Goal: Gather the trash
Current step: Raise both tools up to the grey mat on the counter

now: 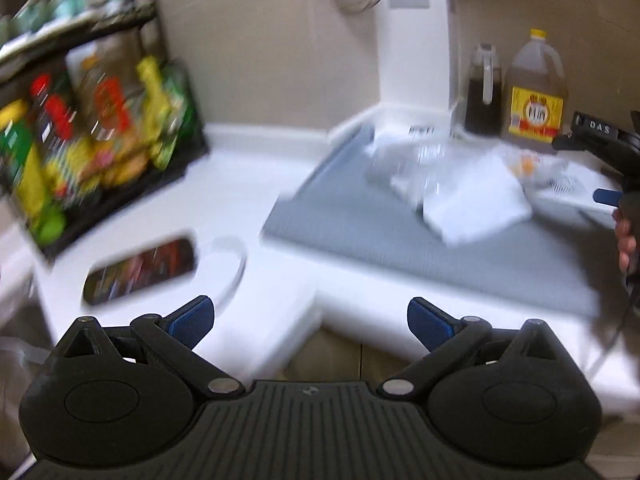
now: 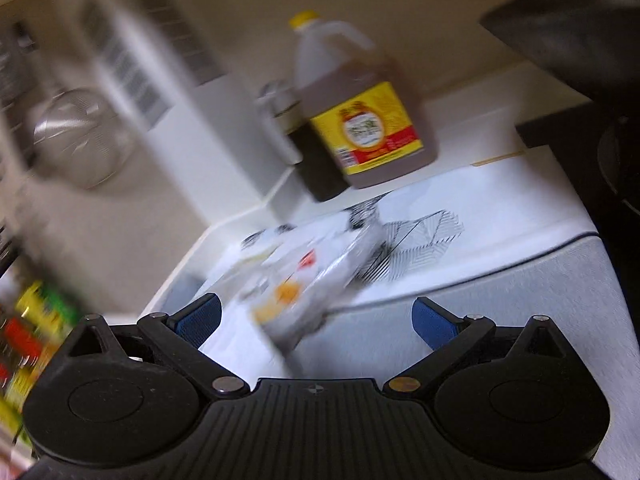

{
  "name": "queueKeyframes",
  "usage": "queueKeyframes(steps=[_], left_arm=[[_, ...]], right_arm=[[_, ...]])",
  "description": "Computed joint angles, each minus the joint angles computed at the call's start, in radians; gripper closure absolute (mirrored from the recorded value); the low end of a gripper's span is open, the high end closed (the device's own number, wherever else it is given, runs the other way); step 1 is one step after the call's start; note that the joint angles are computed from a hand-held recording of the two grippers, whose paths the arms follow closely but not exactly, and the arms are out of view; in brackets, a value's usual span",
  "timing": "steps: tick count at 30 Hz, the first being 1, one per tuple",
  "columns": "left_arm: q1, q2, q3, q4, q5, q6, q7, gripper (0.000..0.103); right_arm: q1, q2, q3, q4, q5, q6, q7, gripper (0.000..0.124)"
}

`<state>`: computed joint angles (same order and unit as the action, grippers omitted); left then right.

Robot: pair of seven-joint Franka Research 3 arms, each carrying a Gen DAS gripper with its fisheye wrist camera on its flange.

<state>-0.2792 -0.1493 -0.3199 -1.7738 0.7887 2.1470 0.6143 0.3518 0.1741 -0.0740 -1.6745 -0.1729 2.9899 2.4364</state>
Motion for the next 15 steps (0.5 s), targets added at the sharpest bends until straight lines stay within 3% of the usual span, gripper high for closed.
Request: queueKeyframes(steps=[2, 5, 9, 11, 15], left_arm=[[0.007, 0.088, 0.009, 0.093, 0.025, 0.034, 0.036, 0.0], [-0.004, 0.22, 0.042, 0.241, 0.018, 0.084, 0.098, 0.0], [-0.024, 0.391, 0.082, 0.438, -0.047, 0.189, 0.262, 0.0], [-0.032, 0.489, 0.084, 0.558, -0.111, 0.199, 0.396, 0.0], [-0.085, 0.672, 0.123, 0.799, -0.152, 0.143, 0.517, 0.0]], right_arm=[[0.009, 0.046, -0.023, 0.048, -0.041, 0.048, 0.005, 0.022], [-0.025, 0.125, 0.014, 0.146, 0.044, 0.07, -0.108, 0.022], [-0.184, 0.235, 0.226, 0.286, 0.262, 0.044, -0.375, 0.022], [-0.19, 0.271, 0.236, 0.336, 0.295, -0.002, -0.424, 0.022], [-0.184, 0.276, 0.221, 0.338, 0.356, -0.092, -0.488, 0.022]])
